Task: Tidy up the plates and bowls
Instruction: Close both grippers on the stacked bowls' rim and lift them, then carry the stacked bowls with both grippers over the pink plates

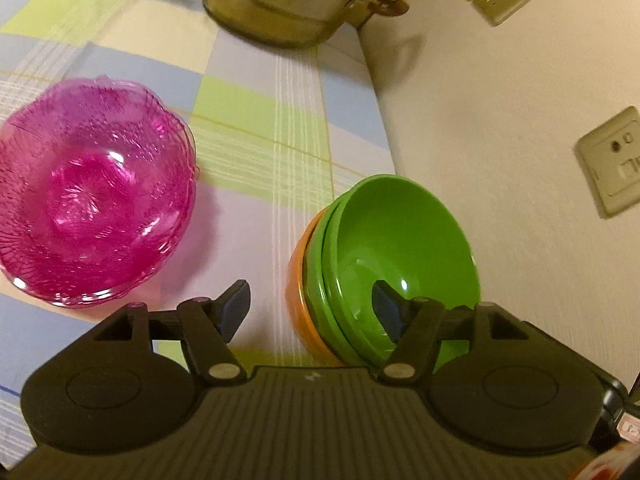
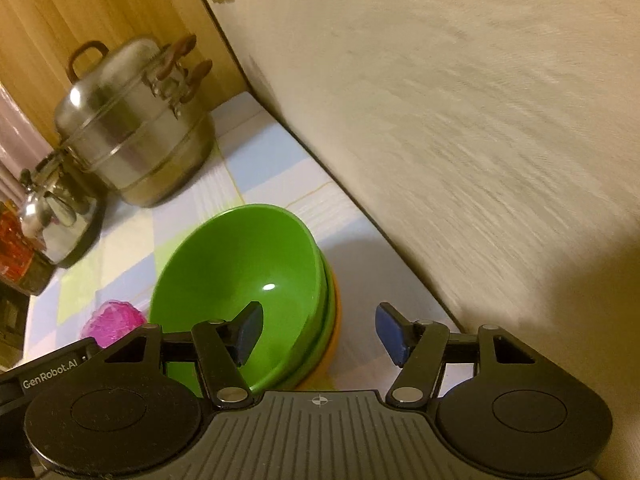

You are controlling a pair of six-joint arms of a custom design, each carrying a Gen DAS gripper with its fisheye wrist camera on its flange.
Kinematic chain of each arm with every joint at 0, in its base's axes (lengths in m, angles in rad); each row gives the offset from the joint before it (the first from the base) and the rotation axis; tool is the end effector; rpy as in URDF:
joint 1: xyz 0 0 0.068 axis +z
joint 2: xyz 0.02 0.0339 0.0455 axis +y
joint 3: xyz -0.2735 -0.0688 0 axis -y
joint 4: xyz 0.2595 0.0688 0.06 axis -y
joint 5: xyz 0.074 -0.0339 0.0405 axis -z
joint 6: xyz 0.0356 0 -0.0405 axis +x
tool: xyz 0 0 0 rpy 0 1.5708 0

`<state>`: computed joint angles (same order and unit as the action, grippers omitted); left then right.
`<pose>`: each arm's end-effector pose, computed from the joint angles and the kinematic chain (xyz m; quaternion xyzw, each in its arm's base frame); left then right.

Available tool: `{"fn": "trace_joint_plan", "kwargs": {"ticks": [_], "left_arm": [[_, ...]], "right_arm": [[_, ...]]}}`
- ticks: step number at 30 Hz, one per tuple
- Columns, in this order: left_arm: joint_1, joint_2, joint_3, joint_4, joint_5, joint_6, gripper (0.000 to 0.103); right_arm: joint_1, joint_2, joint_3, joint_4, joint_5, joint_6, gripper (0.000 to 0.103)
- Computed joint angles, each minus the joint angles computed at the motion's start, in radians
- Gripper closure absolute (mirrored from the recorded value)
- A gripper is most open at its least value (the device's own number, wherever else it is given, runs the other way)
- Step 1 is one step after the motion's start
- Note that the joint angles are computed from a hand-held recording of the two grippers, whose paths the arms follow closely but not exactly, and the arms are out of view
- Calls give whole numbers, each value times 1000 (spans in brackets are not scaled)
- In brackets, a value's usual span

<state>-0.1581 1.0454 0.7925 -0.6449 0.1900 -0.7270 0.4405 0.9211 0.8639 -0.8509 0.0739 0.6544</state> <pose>0.2132 -0.0408 0.2581 -0.2336 0.9107 -0.2217 0.2587 0.1679 0.0763 0.2900 0.1128 0.9383 0.1394 0.2958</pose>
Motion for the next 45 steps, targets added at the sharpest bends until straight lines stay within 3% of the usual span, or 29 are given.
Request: {"fn": "trace_joint_plan", "kwargs": {"ticks": [6,22,28,35,45], "left_arm": [[12,66,-12,43,31,-2,40],[-18,172,19,89,34,60,63],[-31,186,34,87,35,82,71],[-25,195,51,66,39,100,71],[-31,198,62,52,30,107,71]], "right_arm": [[-35,86,-12,41,-49,-16,41],[-94,182,-52,116,-147,18,42],[-97,189,-57,128,-151,13,55],[-86,207,-47,133,-159,16,72],[-79,203,-45,124,-149,12,78]]}}
